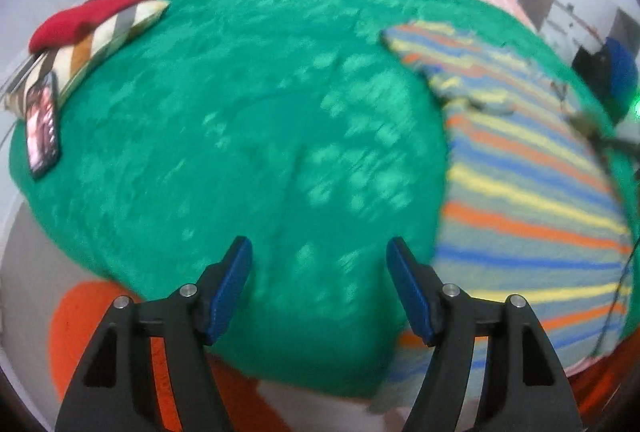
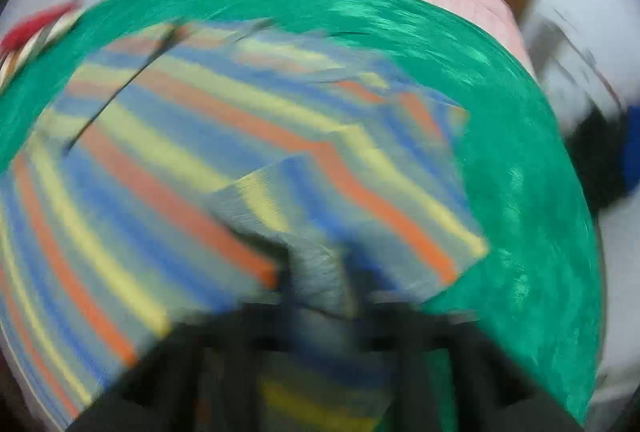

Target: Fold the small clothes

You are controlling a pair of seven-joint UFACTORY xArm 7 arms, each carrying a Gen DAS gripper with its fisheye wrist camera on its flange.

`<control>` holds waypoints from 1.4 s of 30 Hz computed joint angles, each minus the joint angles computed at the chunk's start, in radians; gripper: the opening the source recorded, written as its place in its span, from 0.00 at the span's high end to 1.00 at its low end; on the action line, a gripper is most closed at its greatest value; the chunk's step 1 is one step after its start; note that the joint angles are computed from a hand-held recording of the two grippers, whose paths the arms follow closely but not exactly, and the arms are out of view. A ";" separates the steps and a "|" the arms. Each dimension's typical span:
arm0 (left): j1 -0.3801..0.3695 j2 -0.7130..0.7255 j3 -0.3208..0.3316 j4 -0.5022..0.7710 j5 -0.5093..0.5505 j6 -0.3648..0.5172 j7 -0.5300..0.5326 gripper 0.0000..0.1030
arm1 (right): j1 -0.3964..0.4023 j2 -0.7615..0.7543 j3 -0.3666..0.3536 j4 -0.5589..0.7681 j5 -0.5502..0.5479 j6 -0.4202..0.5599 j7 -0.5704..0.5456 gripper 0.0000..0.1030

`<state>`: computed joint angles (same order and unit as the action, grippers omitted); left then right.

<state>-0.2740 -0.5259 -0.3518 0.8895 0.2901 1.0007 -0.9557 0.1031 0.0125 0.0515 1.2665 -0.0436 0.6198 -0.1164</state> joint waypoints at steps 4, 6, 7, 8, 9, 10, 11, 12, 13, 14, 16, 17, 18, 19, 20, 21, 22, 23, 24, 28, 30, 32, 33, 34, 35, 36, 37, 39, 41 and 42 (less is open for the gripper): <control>0.004 -0.033 0.040 -0.045 -0.056 -0.012 -0.019 0.31 | -0.094 -0.054 -0.079 0.030 0.056 -0.023 0.087 0.95; 0.017 -0.027 0.036 -0.040 -0.055 -0.023 -0.032 0.31 | -0.156 -0.068 -0.117 0.047 0.031 0.016 0.144 0.95; 0.022 -0.015 0.030 -0.033 -0.050 -0.024 -0.036 0.31 | -0.187 -0.069 -0.132 0.054 0.005 0.033 0.181 0.95; 0.025 -0.001 0.022 -0.025 -0.043 -0.021 -0.038 0.31 | -0.216 -0.068 -0.147 0.060 -0.005 0.057 0.202 0.95; 0.026 0.011 0.015 -0.014 -0.034 -0.011 -0.040 0.31 | -0.239 -0.063 -0.158 0.067 -0.006 0.079 0.219 0.95; 0.024 0.021 0.004 -0.006 -0.021 -0.001 -0.042 0.31 | -0.260 -0.061 -0.168 0.063 0.007 0.090 0.232 0.95; 0.020 0.025 -0.002 -0.002 -0.013 0.006 -0.043 0.31 | -0.280 -0.057 -0.182 0.054 0.060 0.104 0.225 0.95; 0.017 0.028 -0.003 -0.002 -0.004 0.010 -0.043 0.31 | -0.293 -0.055 -0.185 0.045 0.083 0.111 0.230 0.95; 0.013 0.031 -0.009 0.003 0.006 0.021 -0.042 0.31 | -0.304 -0.055 -0.186 0.032 0.092 0.113 0.240 0.95; 0.011 0.035 -0.007 0.004 0.011 0.023 -0.041 0.31 | -0.313 -0.054 -0.185 0.012 0.098 0.116 0.253 0.95; 0.005 0.033 -0.004 0.001 0.016 0.034 -0.043 0.31 | -0.327 -0.049 -0.185 -0.006 0.108 0.127 0.273 0.96; 0.002 0.031 -0.001 -0.002 0.016 0.035 -0.045 0.31 | -0.332 -0.049 -0.187 -0.023 0.130 0.117 0.272 0.96; 0.000 0.030 0.002 -0.003 0.014 0.036 -0.046 0.31 | -0.336 -0.047 -0.186 -0.032 0.135 0.107 0.275 0.96; -0.001 0.030 0.004 -0.003 0.013 0.037 -0.047 0.31 | -0.339 -0.051 -0.184 -0.041 0.139 0.096 0.276 0.96; -0.002 0.031 0.004 -0.002 0.015 0.039 -0.048 0.31 | -0.342 -0.054 -0.185 -0.044 0.148 0.095 0.271 0.96; -0.002 0.034 0.002 0.000 0.019 0.042 -0.048 0.31 | -0.345 -0.056 -0.187 -0.044 0.156 0.098 0.261 0.96; -0.003 0.035 0.001 0.002 0.024 0.044 -0.048 0.31 | -0.348 -0.056 -0.188 -0.041 0.165 0.100 0.252 0.96; -0.005 0.036 0.001 0.003 0.026 0.044 -0.046 0.31 | -0.350 -0.062 -0.189 -0.046 0.173 0.101 0.238 0.95; -0.006 0.039 0.001 0.005 0.029 0.045 -0.043 0.29 | -0.353 -0.070 -0.191 -0.051 0.172 0.110 0.222 0.93; -0.009 0.048 -0.013 0.026 0.051 0.078 -0.039 0.25 | -0.362 -0.143 -0.175 -0.118 0.045 0.078 0.257 0.69; -0.010 0.056 -0.024 0.062 0.080 0.106 -0.024 0.25 | -0.374 -0.218 -0.147 -0.191 -0.095 0.049 0.321 0.65; -0.014 0.071 -0.027 0.114 0.127 0.083 0.022 0.25 | -0.370 -0.312 -0.129 -0.275 -0.154 0.024 0.335 0.64; -0.014 0.088 -0.027 0.145 0.149 0.063 0.053 0.25 | -0.352 -0.370 -0.131 -0.326 -0.135 0.005 0.313 0.62; -0.013 0.127 -0.030 0.205 0.192 0.028 0.110 0.25 | -0.330 -0.419 -0.135 -0.368 -0.106 -0.013 0.293 0.59; -0.013 0.159 -0.032 0.244 0.224 -0.002 0.146 0.25 | -0.296 -0.494 -0.137 -0.431 -0.063 -0.033 0.270 0.52; 0.000 0.197 -0.045 0.287 0.246 -0.034 0.196 0.25 | -0.272 -0.537 -0.138 -0.468 -0.032 -0.040 0.254 0.48; -0.030 0.276 -0.026 0.359 0.264 -0.059 0.288 0.25 | -0.240 -0.576 -0.137 -0.502 0.003 -0.047 0.238 0.48; -0.070 0.396 0.003 0.460 0.225 -0.061 0.445 0.26 | -0.172 -0.657 -0.127 -0.573 0.076 -0.053 0.222 0.48; -0.103 0.553 0.028 0.582 0.186 -0.012 0.584 0.26 | -0.144 -0.720 -0.089 -0.636 0.106 -0.075 0.248 0.48; -0.118 0.612 0.039 0.629 0.196 0.017 0.612 0.30 | -0.139 -0.756 -0.062 -0.670 0.110 -0.091 0.271 0.48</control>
<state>-0.3917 0.0866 -0.3127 1.5186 0.4860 1.0174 -0.3437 -0.0356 -0.7436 -0.0103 0.5964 0.0664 0.5290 0.1550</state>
